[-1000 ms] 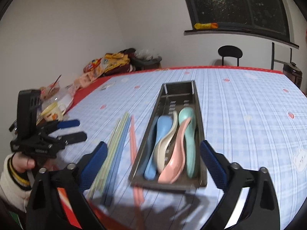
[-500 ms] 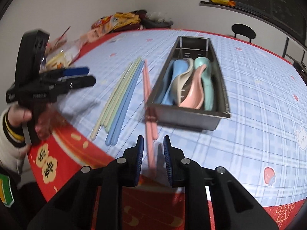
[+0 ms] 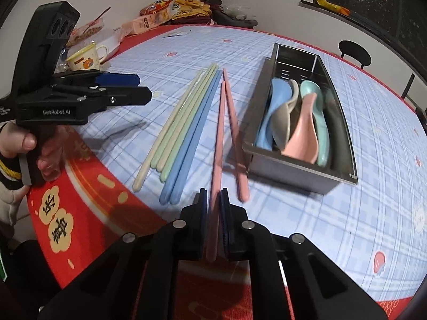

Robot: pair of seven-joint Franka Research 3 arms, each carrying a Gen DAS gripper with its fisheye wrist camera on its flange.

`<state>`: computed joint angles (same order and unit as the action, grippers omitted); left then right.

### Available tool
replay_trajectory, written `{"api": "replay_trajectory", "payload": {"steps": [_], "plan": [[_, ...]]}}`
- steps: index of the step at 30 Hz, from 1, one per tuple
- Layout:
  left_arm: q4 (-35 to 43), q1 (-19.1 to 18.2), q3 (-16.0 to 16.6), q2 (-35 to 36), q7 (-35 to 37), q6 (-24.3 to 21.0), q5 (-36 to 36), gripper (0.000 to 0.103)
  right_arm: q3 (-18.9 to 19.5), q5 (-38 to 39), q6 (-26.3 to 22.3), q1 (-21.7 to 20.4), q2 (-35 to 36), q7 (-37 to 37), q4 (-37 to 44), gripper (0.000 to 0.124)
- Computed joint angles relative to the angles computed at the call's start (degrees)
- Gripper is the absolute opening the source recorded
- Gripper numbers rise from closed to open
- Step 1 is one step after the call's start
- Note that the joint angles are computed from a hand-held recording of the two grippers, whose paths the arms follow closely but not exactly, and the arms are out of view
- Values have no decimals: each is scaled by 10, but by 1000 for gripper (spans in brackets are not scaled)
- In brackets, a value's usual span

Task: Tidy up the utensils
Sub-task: 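Close right tool on a pink chopstick and lift it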

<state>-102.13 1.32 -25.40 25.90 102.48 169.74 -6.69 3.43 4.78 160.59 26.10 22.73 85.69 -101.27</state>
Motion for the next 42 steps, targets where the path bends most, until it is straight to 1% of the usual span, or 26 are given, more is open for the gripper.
{"api": "replay_trajectory", "payload": {"steps": [2,5,7,12,16,19,24,31,32,34,39,40,42], "plan": [[9,-4,5,4,-4,-12,4,58,-5,-8,-5,5,10,5,14,10],[29,-20,24,11,-18,-36,14,54,-2,-4,-12,2,23,-1,36,11],[45,-38,44,17,-34,-50,28,52,1,1,-10,-1,30,-5,43,11],[87,-80,89,38,-82,-81,74,52,-1,6,20,2,36,-11,40,11],[131,-108,119,63,-125,-114,114,52,6,18,29,-4,34,-24,34,11],[165,-125,134,83,-150,-143,144,53,5,20,31,-2,33,-29,32,11],[194,-141,144,97,-171,-163,182,55,14,33,35,-8,29,-45,25,11],[193,-149,152,93,-181,-173,218,57,14,45,35,-8,28,-52,25,11],[196,-153,156,94,-181,-186,226,58,14,45,34,-7,29,-51,26,11],[180,-151,157,88,-176,-172,238,60,13,45,35,-6,29,-52,25,11],[149,-142,157,66,-171,-168,249,61,10,43,34,-3,29,-48,26,11],[140,-138,155,61,-168,-165,247,60,8,41,33,-2,29,-47,26,11],[117,-123,143,48,-148,-156,237,55,2,34,33,4,28,-40,26,11]]}}
